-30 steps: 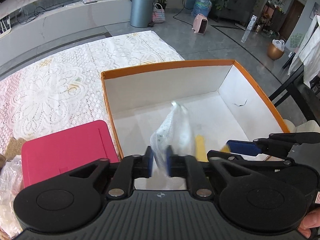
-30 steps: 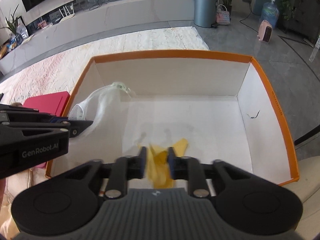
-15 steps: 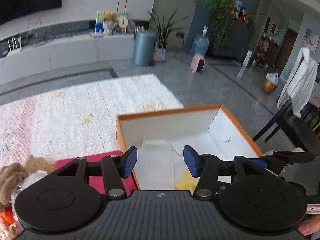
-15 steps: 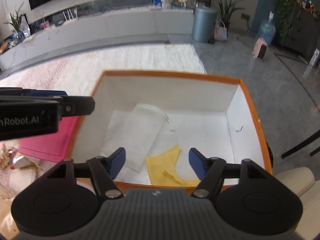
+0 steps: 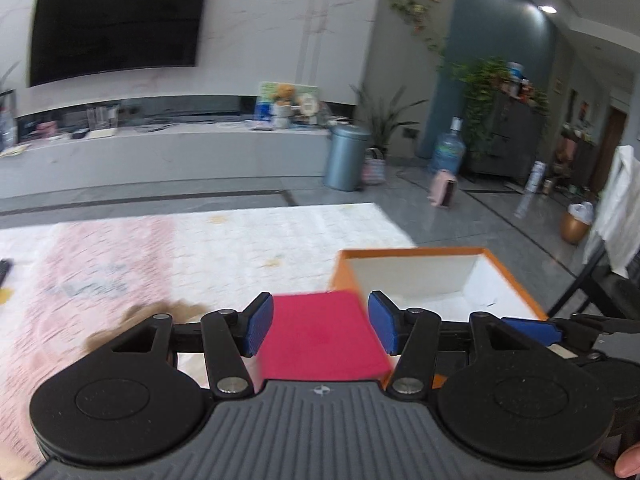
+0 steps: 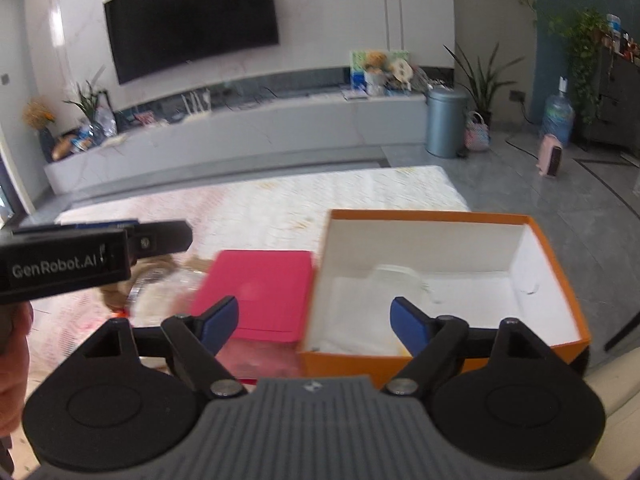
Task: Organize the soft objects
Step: 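Return both grippers open to the pile of soft items, then grasp the white towel with the right gripper and lift it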
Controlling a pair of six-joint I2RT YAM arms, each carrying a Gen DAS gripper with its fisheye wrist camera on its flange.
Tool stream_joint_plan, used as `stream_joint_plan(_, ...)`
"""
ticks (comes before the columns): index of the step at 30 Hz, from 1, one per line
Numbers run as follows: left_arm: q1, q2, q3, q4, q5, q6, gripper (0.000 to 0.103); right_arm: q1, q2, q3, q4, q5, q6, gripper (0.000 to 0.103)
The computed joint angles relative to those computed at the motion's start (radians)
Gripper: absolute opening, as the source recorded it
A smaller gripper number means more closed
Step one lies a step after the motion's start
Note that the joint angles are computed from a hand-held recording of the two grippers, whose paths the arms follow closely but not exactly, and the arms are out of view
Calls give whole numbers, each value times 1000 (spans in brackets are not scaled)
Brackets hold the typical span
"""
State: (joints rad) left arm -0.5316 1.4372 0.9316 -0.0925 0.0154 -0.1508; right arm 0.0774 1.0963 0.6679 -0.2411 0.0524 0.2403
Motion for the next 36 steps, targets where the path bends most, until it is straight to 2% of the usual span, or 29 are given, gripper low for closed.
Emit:
stream_joint_plan(7,164,-81,-138,-38,33,3,64,233,52,-46,88,111,165,82)
stream_joint_plan(13,321,-56,-195,-76,98,29,63,376,177,-36,164,186,191,82)
stream_joint_plan(15,363,-36,-199,-93,123,33,59,400,227,-13,174,196,182,81)
stream_joint_plan(18,415,-26,-238,-95,149,63,54,414,300,21,187,185,162,74)
stream_joint_plan(20,448,6,-253,-92,174,76,49,406,359,63,181,153,152,64)
stream_joint_plan(23,471,48,-263,-89,180,86,45,407,456,115,191,126,146,64)
stream_joint_plan(29,472,97,-246,-123,160,138,44,411,631,214,184,112,111,64)
stream_joint_plan(36,464,99,-258,-131,151,177,42,397,669,181,195,66,153,64)
